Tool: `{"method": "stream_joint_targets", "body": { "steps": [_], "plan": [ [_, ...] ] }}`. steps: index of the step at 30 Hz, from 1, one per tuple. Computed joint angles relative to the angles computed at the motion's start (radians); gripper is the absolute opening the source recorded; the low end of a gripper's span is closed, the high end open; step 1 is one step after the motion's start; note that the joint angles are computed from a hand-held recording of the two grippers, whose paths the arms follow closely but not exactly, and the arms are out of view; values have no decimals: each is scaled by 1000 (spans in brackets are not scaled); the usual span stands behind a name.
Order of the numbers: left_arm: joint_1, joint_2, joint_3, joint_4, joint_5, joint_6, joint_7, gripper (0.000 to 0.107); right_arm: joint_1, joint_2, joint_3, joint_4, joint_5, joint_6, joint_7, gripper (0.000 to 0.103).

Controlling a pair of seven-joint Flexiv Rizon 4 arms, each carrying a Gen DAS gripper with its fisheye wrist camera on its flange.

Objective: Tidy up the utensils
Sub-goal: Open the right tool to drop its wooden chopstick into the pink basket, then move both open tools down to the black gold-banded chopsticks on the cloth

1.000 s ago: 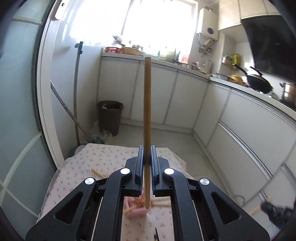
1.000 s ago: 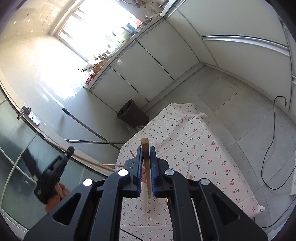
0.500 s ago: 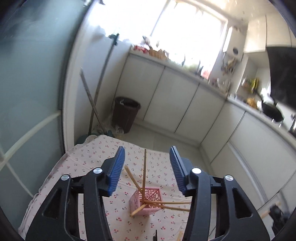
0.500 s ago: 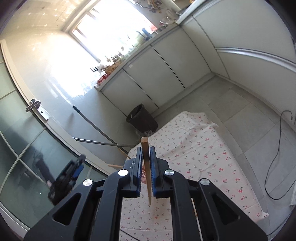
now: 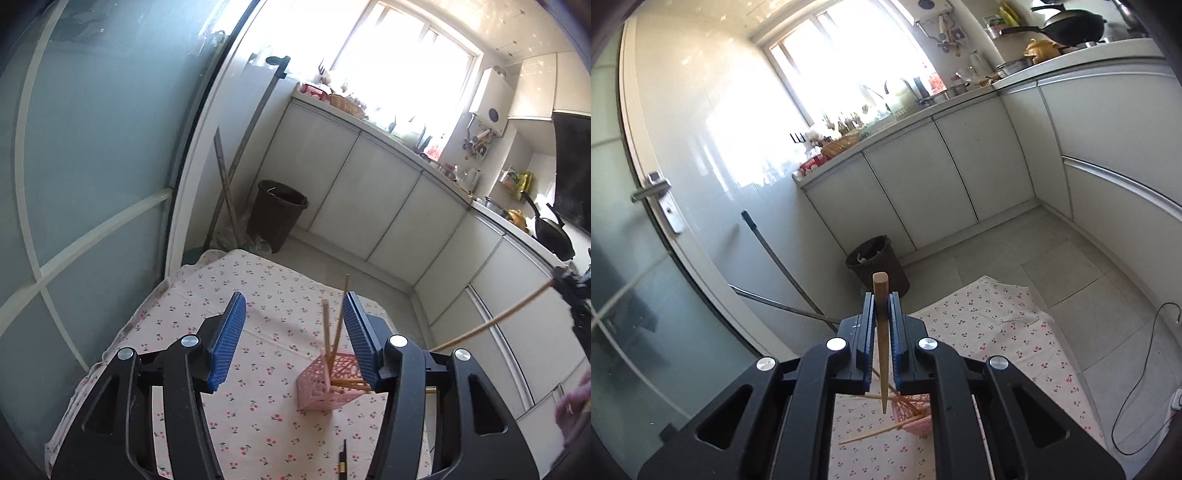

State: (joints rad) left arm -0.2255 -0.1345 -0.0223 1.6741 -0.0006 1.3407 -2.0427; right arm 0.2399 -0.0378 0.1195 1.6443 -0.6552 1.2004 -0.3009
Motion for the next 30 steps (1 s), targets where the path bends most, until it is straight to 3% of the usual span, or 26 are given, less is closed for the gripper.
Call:
{"method": "stream_joint_targets", "body": {
  "steps": [6,9,13,15,16,20,24,27,30],
  "plan": [
    [1,-16,-1,-18,-6,-32,18,52,39,-133,-40,-43,-40,-20,25,11],
    [8,-9,-23,7,-49,13,75,52,53,-141,-43,-30,-7,-26,5,13],
    [-12,7,-24,25,-29,75,109,62,71,-77,-51,29,-133,-51,28,35],
    [-16,18,-44,45,-61,96,158,66,66,-34,-34,71,-184,-81,32,37],
    [-24,22,-47,48,-58,95,170,67,61,-21,-24,85,-198,-94,31,38],
    [-54,25,-38,39,0,57,166,79,34,52,19,168,-253,-148,48,61],
    [-70,29,-35,43,41,33,155,87,9,101,54,228,-265,-200,58,66],
    [-80,30,-25,34,99,14,106,91,-11,139,72,276,-250,-217,66,75],
    [-74,32,-42,52,69,4,140,94,-26,164,85,310,-227,-233,61,79]
  ]
}}
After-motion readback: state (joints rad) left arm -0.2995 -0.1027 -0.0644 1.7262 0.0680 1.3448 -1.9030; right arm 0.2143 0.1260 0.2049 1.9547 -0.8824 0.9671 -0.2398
